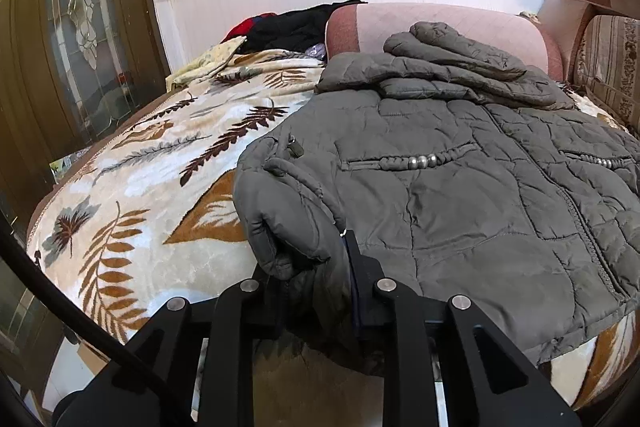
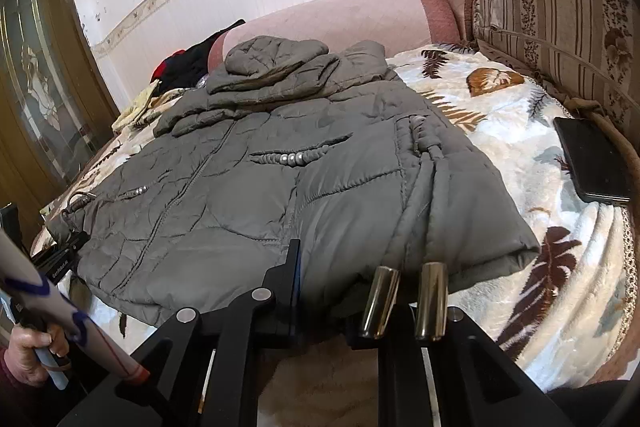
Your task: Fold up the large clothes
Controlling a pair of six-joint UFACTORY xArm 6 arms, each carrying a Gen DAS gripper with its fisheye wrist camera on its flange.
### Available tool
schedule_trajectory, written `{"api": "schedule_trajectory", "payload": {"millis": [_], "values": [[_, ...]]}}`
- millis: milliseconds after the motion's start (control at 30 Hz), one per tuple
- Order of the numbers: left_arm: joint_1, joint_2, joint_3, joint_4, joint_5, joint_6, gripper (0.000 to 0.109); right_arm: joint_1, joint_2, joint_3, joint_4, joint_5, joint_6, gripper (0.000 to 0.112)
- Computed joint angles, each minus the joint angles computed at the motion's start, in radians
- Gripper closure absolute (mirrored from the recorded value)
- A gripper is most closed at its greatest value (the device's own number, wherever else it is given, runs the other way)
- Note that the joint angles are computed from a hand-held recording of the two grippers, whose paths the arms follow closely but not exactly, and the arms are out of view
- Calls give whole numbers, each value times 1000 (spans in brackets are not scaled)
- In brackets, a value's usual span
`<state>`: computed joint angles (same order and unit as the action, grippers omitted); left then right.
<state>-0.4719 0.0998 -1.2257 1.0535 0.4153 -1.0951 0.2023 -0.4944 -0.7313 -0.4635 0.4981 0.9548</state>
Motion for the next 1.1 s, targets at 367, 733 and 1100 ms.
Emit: {"api": "schedule_trajectory", "payload": {"millis": [367, 733, 1100], "values": [[2, -15, 14, 14, -6, -16, 87, -1, -21, 9, -6, -5, -1, 95], [-7, -27, 16, 39, 11, -41, 87, -3, -48, 20, -15, -14, -1, 96], [-29, -48, 18, 61, 42, -58, 87, 2, -90, 34, -32, -23, 12, 97]]}}
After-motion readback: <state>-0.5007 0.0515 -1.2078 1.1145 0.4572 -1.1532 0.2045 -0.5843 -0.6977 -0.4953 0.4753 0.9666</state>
